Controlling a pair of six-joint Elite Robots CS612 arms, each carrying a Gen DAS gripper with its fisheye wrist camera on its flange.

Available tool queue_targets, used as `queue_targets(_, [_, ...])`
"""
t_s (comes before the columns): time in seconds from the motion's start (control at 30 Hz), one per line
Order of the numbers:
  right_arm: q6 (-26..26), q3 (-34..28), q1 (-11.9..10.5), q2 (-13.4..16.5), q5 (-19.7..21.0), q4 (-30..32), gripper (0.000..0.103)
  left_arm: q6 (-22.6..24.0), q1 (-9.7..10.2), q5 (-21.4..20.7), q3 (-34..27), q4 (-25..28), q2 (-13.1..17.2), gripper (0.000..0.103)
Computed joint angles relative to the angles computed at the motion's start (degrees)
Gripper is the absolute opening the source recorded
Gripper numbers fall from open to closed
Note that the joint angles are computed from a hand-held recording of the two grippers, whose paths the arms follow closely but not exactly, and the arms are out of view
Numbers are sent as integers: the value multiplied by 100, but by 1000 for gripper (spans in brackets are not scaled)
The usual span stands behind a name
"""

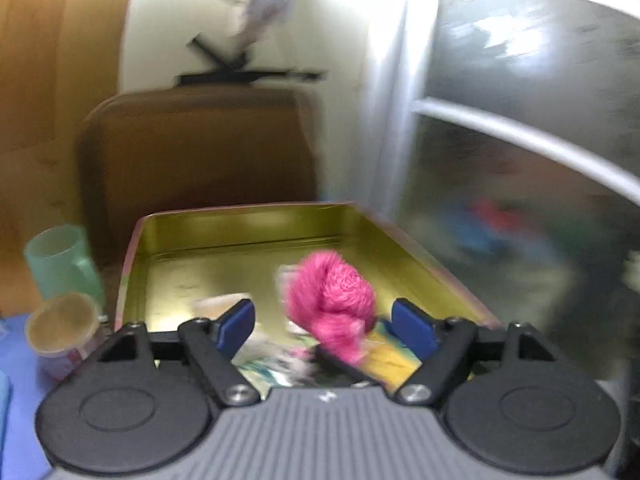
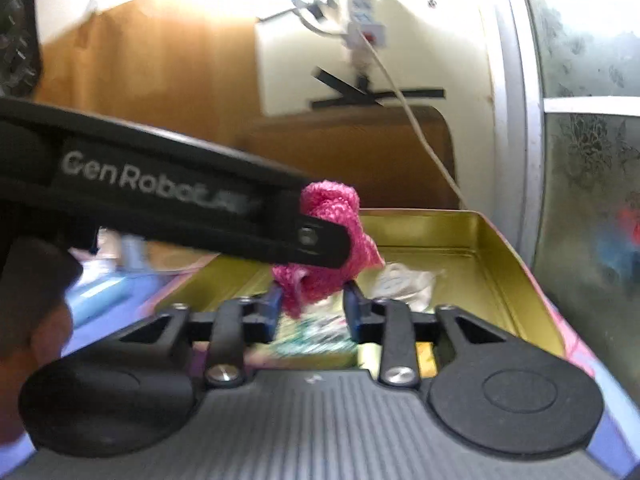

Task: Organize soft objects

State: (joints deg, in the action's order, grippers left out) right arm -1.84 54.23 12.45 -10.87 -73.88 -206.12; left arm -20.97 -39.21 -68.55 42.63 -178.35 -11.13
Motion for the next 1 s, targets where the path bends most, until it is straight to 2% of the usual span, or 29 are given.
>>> queue_targets(0.03, [-36, -230, 22, 106, -248, 129, 53, -202, 24, 33, -94, 233, 33, 72])
queue_targets(0.1, [-33, -466, 49, 218, -659, 363, 53, -516, 79, -195, 15, 115, 14, 72])
queue_targets(0.2, [467, -195, -74, 159, -271, 2, 53, -387, 18, 203, 204, 30, -37, 72])
queue_targets(0.33, [719, 229, -115, 23, -280, -407, 53, -522, -42, 401, 568, -31, -218, 72])
queue_targets(0.6, [1468, 935, -208, -276, -243, -1015, 53, -314, -290, 1142, 1531, -138, -731, 73])
queue_targets(0.77, [2069, 1449, -282, -499, -90, -1288, 53, -408, -409, 1245, 2099, -293, -1000, 74])
queue_targets(1.0, [2242, 1908, -263, -712, 101, -1529, 53, -559, -527, 1265, 2734, -569, -1272, 81])
